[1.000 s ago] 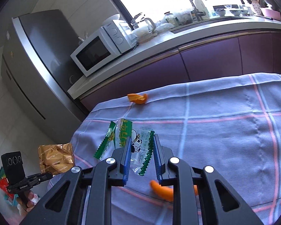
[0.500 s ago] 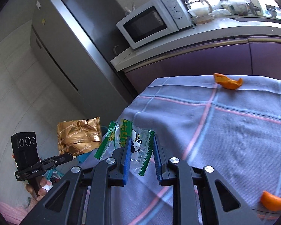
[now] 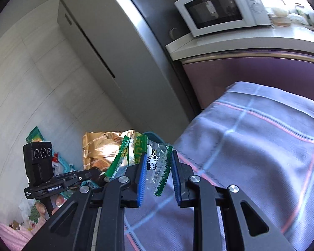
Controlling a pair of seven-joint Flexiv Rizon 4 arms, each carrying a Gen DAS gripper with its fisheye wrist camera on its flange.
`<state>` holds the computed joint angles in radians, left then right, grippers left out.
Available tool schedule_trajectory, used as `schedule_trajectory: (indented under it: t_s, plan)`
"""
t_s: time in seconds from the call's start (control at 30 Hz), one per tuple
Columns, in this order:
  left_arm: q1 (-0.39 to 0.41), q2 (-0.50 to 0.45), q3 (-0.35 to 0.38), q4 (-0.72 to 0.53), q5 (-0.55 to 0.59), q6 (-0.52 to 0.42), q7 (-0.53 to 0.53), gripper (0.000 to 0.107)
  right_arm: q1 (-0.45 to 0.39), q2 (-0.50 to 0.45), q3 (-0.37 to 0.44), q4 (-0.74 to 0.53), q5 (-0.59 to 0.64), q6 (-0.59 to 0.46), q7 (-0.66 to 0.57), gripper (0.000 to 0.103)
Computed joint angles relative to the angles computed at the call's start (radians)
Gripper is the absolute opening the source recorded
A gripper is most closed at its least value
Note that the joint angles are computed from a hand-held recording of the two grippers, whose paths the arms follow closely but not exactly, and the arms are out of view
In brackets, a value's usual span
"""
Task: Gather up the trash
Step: 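Carry the gold wrapper and green bag to the teal bin and open both tools, then move both open tools back over the table toward the orange peels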
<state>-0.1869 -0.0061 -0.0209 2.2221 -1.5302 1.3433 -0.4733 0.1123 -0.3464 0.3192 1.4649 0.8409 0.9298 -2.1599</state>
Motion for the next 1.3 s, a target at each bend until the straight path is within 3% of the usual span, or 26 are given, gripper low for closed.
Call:
schedule_trajectory:
  t_s: [0.67,0.97,1.03,1.13,1.3]
  plan:
    - [0.11,-0.125,0.007,0.004,0.145,-0.042,-0.162,0.003,0.168,-0.2,0.024,-0.16,-0.316,-0.019,0.201,0.025]
    - [0.134,-0.178,-0.013,-0.007,0.141,-0.029,-0.183,0.008,0.186,-0.249,0.035,-0.185,-0.39,-0.016,0.266,0.03]
    - [0.134,-0.184,-0.018,-0.011,0.121,-0.023,-0.172,0.008,0.184,-0.254,0.038,-0.187,-0.396,-0.017,0.274,0.035]
    - [0.131,-0.19,-0.02,-0.016,0.103,-0.017,-0.166,0.015,0.18,-0.261,0.045,-0.19,-0.401,-0.018,0.278,0.037]
    - [0.123,-0.187,-0.022,-0.019,0.082,-0.012,-0.15,0.016,0.158,-0.252,0.06,-0.176,-0.383,-0.016,0.264,0.037]
